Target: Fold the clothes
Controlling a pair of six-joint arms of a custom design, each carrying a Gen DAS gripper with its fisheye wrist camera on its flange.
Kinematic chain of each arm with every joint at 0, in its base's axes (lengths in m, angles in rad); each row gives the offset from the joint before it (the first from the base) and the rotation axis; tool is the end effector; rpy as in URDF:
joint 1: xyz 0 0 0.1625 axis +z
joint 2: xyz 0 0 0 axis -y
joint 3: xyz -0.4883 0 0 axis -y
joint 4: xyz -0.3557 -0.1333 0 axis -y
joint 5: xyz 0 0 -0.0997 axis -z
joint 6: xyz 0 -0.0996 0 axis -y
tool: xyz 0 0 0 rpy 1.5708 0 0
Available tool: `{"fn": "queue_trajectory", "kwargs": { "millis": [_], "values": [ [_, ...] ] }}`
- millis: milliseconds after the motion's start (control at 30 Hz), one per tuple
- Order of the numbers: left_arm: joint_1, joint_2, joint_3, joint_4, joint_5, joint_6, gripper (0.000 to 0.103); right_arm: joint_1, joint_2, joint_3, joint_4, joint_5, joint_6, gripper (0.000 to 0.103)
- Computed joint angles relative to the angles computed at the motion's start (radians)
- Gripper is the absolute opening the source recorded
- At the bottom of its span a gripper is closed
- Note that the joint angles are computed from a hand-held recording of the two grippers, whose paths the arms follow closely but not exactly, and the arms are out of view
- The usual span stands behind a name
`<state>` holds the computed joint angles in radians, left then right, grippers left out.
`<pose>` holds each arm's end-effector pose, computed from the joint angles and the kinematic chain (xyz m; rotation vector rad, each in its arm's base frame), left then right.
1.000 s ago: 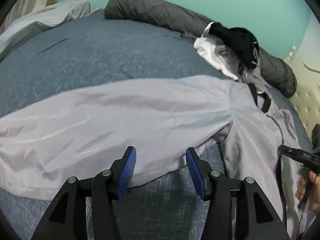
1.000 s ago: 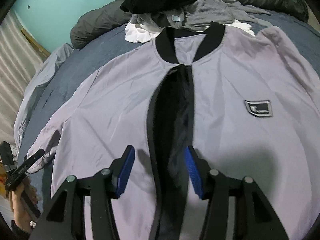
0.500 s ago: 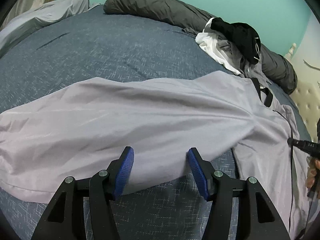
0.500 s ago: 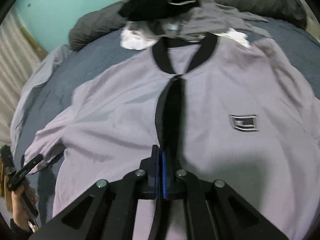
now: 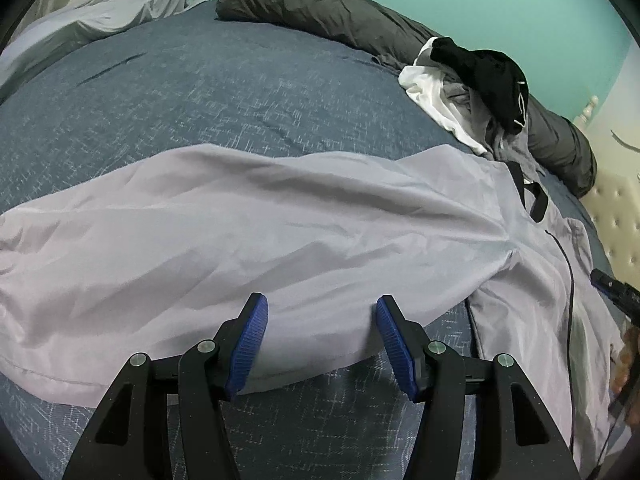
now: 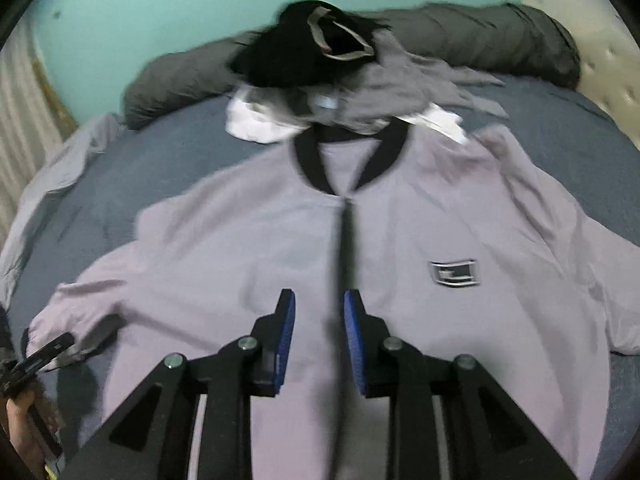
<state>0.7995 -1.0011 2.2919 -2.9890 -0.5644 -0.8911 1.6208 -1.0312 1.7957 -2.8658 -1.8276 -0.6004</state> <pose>-0.1698 -0.4867 0.1917 -0.2221 2.3313 -1.0523 0.1400 -0.6361 0.3026 0.7702 -2.5796 0.6090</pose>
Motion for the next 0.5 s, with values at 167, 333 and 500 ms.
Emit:
{"fn": "queue_trajectory", "kwargs": {
  "millis": [167, 333, 500],
  "values": [
    [-0.009, -0.008, 0.007, 0.012, 0.007, -0.012, 0.061, 0.052, 0.024, 0.042, 0.133, 0.031, -0.001, 0.025],
    [-0.008, -0.022, 0.016, 0.036, 0.009, -0.028, 0.061, 0.119, 0.105, 0.075, 0.107, -0.019, 0.027, 0.033],
    [-0.005, -0.031, 0.026, 0.019, 0.003, -0.026, 0.061, 0.168, 0.191, 0.056, 0.09, -0.094, 0.044, 0.043]
  ]
}}
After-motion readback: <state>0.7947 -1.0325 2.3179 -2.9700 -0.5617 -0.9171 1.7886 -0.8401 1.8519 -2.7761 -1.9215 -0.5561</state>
